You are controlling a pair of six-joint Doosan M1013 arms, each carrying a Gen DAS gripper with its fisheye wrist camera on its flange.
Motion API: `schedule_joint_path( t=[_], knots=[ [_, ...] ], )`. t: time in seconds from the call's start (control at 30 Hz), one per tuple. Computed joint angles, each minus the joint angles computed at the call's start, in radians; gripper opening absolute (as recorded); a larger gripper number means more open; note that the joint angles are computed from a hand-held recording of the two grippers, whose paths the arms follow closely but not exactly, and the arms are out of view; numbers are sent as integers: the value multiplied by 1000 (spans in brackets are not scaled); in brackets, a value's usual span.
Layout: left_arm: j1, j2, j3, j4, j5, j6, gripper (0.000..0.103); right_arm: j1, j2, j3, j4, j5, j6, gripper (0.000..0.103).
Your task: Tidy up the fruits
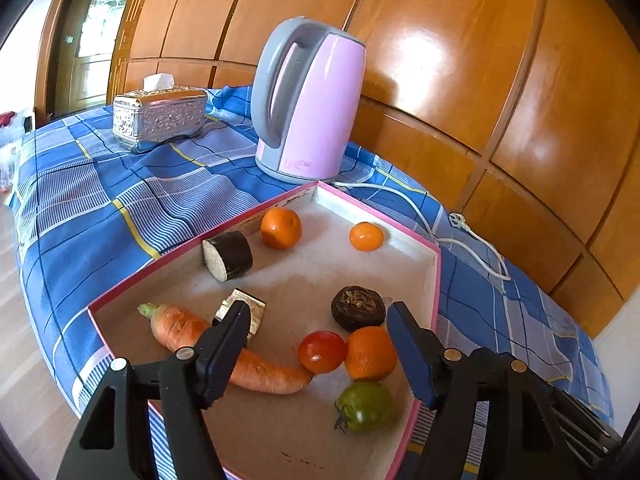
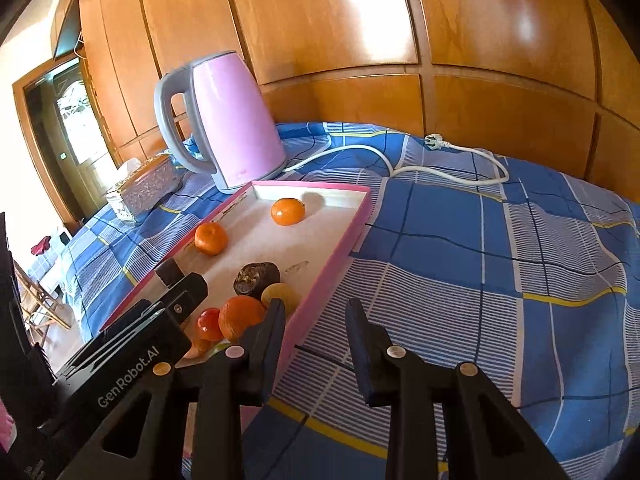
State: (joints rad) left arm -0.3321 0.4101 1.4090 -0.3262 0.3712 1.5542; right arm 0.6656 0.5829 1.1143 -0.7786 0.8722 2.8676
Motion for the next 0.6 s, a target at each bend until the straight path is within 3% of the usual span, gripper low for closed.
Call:
schedule_joint_path(
  t=[0.47,0.6],
  knots=[
    [-12,-40,54,-96,-27,168,75,30,-20,57,-106,57,-44,35],
    [-18,-48,66,-16,-47,93,80,30,-29,82,-117,59,-19,35]
  ],
)
